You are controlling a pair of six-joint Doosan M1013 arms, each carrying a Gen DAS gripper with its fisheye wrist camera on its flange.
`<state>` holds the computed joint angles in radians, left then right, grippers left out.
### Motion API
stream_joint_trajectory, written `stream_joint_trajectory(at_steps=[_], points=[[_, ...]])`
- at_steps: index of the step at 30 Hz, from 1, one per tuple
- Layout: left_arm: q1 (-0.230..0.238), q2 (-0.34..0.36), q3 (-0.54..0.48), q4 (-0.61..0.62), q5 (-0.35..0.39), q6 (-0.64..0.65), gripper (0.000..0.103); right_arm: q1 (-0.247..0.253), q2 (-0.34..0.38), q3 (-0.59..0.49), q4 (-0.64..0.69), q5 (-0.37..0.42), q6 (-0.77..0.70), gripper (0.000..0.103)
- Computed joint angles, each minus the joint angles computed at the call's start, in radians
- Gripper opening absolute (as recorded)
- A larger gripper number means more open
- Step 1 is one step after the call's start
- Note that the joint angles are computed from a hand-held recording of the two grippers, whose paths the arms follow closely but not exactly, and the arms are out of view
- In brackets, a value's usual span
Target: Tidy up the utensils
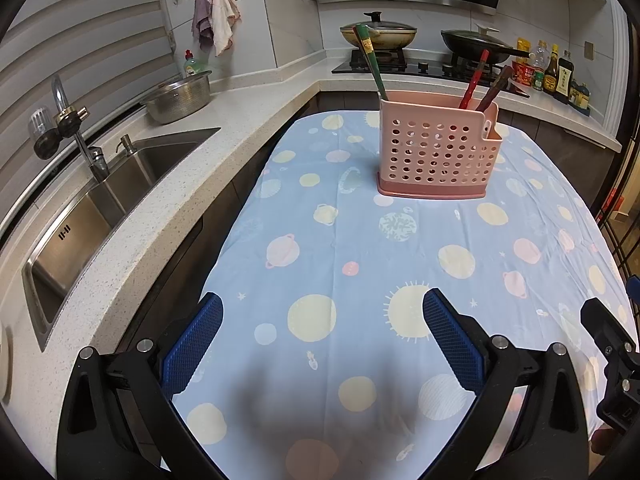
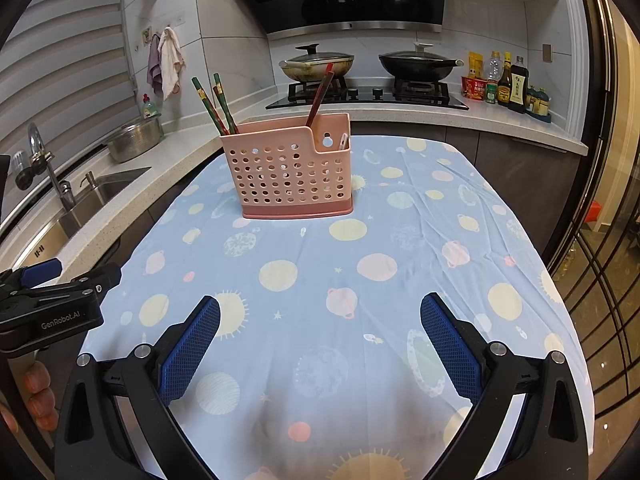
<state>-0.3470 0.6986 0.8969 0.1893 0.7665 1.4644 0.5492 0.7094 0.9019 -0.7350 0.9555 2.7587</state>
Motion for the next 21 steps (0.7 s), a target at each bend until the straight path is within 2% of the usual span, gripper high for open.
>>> stream_joint_trajectory(at_steps=[21], points=[[0.0, 0.003, -0.01, 0.015, 0.004, -0.016, 0.096, -0.003, 0.003, -0.005, 0.008, -0.003, -0.004, 0.096]])
